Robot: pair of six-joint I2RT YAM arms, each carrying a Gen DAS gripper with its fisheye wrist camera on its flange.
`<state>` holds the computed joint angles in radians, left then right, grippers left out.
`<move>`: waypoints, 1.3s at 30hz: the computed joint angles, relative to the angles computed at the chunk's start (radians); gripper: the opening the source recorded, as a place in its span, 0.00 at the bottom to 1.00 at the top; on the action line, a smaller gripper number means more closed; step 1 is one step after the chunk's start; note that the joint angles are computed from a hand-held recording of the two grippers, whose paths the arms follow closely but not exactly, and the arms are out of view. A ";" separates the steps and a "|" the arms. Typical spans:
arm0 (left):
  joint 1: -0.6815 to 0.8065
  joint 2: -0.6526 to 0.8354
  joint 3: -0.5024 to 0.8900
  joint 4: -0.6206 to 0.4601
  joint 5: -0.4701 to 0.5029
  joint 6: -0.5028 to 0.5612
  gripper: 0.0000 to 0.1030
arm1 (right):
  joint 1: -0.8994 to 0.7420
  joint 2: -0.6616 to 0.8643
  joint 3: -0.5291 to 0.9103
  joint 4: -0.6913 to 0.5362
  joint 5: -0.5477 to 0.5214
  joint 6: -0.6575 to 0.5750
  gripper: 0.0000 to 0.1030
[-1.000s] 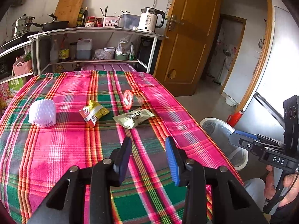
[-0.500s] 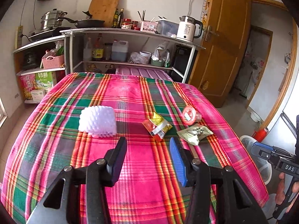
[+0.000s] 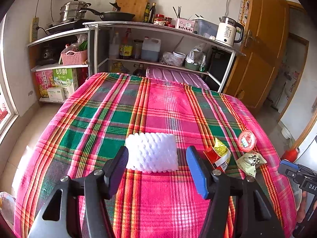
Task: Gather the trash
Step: 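Grasp the white foam net with the left gripper while the right grasps the beige packet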
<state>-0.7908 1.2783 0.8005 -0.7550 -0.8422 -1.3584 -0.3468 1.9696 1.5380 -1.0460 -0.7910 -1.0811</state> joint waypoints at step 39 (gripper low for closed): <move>-0.003 0.073 0.038 0.183 0.126 0.152 0.22 | 0.047 -0.077 -0.148 0.160 0.058 0.039 0.26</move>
